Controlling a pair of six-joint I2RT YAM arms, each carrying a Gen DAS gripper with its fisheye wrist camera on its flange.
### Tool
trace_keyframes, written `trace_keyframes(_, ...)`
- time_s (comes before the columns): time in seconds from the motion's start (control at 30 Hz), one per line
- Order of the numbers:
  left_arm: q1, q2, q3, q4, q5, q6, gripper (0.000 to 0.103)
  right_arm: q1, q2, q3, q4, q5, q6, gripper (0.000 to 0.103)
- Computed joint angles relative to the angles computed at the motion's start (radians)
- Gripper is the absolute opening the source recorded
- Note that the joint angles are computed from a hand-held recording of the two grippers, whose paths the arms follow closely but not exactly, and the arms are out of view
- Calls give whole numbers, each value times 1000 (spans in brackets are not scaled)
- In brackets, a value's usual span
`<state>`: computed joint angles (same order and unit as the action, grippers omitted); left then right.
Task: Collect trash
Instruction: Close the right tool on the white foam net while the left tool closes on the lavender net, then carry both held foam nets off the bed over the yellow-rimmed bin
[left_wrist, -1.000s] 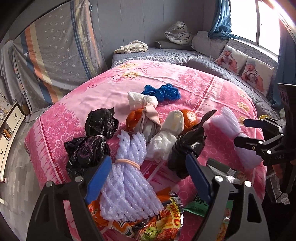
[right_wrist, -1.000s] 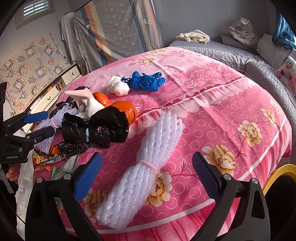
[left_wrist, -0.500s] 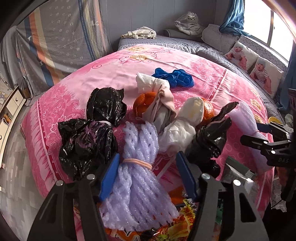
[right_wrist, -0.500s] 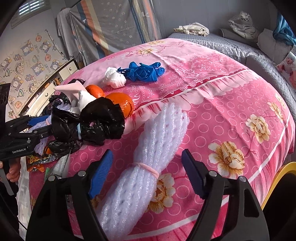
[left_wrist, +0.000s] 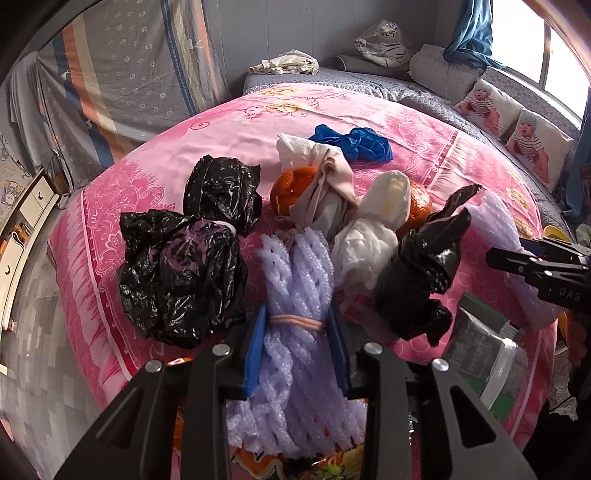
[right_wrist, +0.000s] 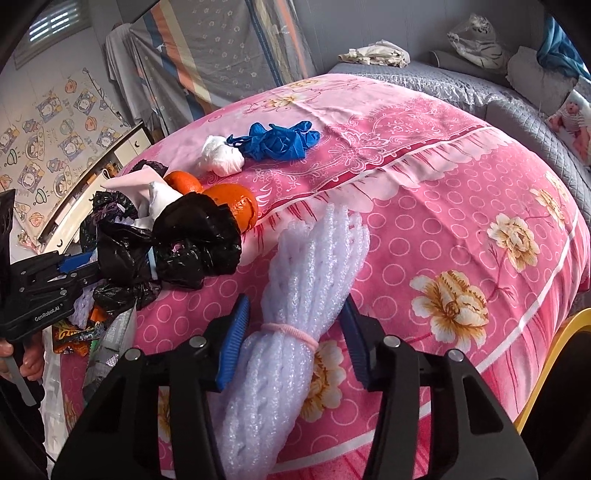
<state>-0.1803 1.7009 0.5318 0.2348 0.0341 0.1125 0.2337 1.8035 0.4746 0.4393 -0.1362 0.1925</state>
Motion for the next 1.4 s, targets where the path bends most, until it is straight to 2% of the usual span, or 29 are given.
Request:
trace_keyframes(0.23,49,-81,-45,24,66,-42,28,-9,-29,-26,24,-43,-3,30)
trace_keyframes(0.4,79,-213,-116,57,110,-66,28,-33,-149,-98,61,-115,4,30)
trace_keyframes(0.63,72,-362,-183,51,130,-113,28,-59,-307,-160,31,-172,29,30)
trace_keyframes(0.73,52,-412,-206,47,136,-137,28,-88,-357,-183,20,-216,38,30)
trace_keyframes(0.97,-44,-475,-218,44,103,-201,28,-155,-528,-269,5,-236,53,30)
trace_keyframes(1.07,-115,-489,-212,47,69,-233,28,-212,-637,-304,-43,-252,44,30)
trace_keyframes(1.33,-336,-448,-148,71,-16,-291,28,-472,-1028,-338,-342,-365,-30,30)
trace_keyframes(1.4,-394,-419,-120,80,-34,-303,28,-572,-1108,-335,-424,-424,-62,30)
